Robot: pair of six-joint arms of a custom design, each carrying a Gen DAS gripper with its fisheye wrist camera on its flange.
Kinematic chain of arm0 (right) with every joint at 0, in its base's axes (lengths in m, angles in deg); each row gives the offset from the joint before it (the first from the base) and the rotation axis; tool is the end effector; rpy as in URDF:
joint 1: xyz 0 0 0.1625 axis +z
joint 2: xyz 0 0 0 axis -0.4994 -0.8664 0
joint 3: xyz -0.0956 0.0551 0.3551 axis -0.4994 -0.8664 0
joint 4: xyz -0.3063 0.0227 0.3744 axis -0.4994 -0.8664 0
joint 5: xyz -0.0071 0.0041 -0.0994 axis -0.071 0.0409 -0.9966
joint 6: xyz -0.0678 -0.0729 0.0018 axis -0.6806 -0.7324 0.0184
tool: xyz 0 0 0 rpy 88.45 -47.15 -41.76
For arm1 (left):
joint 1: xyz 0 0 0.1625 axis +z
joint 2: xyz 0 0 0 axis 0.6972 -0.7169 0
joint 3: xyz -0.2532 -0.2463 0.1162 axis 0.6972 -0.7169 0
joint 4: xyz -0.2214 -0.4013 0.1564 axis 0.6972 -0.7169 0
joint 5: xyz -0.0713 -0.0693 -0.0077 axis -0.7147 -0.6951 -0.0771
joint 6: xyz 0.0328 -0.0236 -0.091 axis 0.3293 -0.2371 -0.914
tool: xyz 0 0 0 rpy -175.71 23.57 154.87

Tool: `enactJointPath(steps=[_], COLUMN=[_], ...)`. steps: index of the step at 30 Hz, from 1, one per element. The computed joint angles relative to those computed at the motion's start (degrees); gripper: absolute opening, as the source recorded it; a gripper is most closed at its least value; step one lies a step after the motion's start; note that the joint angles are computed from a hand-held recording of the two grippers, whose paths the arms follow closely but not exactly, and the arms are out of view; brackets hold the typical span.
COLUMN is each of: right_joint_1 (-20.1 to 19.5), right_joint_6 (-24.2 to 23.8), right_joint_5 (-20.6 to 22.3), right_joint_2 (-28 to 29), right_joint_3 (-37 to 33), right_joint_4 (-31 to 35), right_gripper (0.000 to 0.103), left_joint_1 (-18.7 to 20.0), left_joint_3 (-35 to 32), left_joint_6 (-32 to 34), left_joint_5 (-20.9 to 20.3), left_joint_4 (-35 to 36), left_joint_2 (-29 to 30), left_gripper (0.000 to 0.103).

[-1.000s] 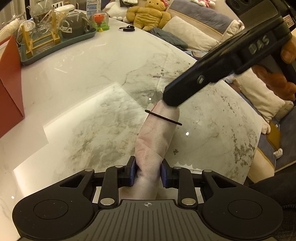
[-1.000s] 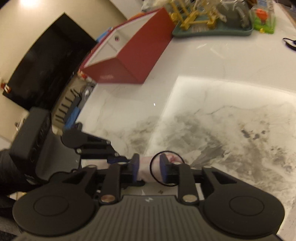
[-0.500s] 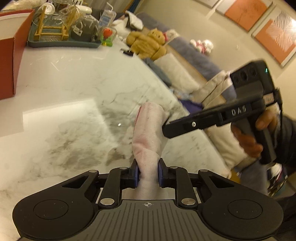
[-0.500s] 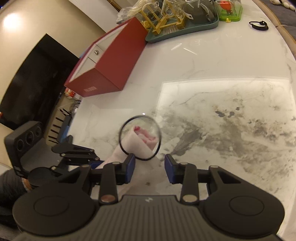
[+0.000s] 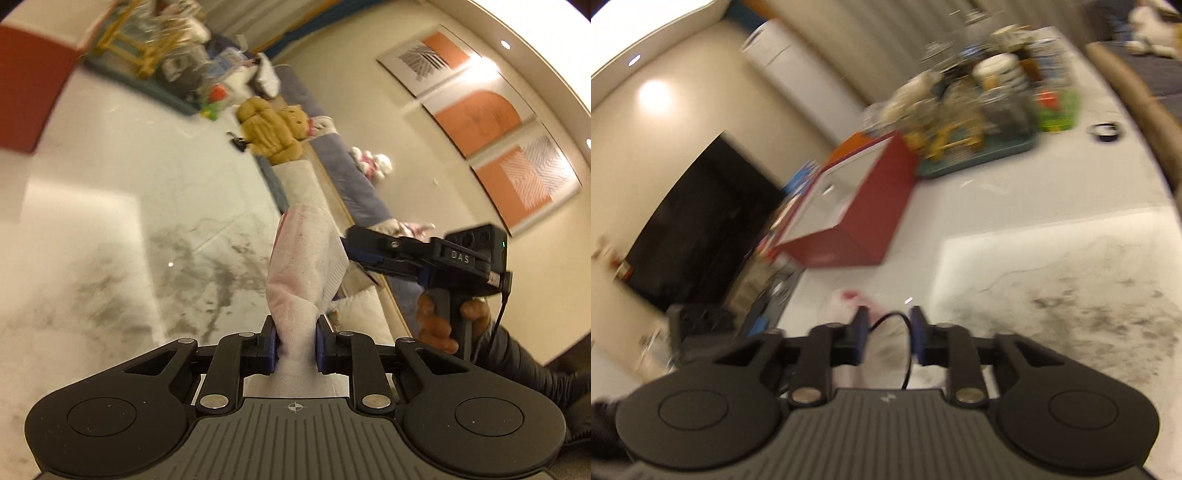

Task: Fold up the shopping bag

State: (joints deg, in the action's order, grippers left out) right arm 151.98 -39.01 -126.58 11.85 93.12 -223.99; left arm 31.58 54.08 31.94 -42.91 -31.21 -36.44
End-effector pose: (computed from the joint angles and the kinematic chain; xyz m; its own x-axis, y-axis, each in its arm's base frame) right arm 0.3999 -0.4632 0.1028 -0.9700 -0.1347 0.2025 -0.2330 0.7534 -0.6149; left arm -0.0977 -0.7941 0.4051 -0.8370 0.4640 0.2901 0.4137 0.8835 -0.2197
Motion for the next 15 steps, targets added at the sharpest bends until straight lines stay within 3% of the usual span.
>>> enactJointPath(steps=[1, 4, 7, 9, 12, 15], right_joint_1=[-0.3, -2.1, -2.5, -3.5, -4.9, -5.5], right_joint_6=[1.0, 3.8, 1.3, -0.8, -3.5, -5.6], right_joint_5=[-1.1, 1.9, 5.8, 13.9, 27.4, 35.9], right_joint_2=[0.1, -0.4, 0.1, 0.5, 1.3, 2.7], right_joint_3=[0.6, 2.5, 2.9, 3.6, 4.3, 3.6], right_joint_4=[-1.9, -5.7, -8.9, -12.1, -17.3, -19.6], right_gripper=[0.056, 0.056, 0.066, 0.070, 0.103, 0.103], left_joint_1=[0.5, 1.7, 2.9, 3.8, 5.2, 5.5], left_joint_3=[0.2, 1.1, 1.9, 3.6, 7.2, 9.6], left_joint_6=[-1.5, -4.4, -7.9, -12.4, -19.8, -25.1], left_joint_5=[-0.4, -3.3, -9.0, -15.4, -26.8, -37.1], left_joint_4=[-0.4, -1.8, -3.1, -6.3, -14.1, -20.3], left_joint_2=[-0.1, -0.6, -0.8, -1.0, -1.2, -0.6], left_gripper=[0.020, 0.020, 0.020, 0.020, 0.020, 0.020])
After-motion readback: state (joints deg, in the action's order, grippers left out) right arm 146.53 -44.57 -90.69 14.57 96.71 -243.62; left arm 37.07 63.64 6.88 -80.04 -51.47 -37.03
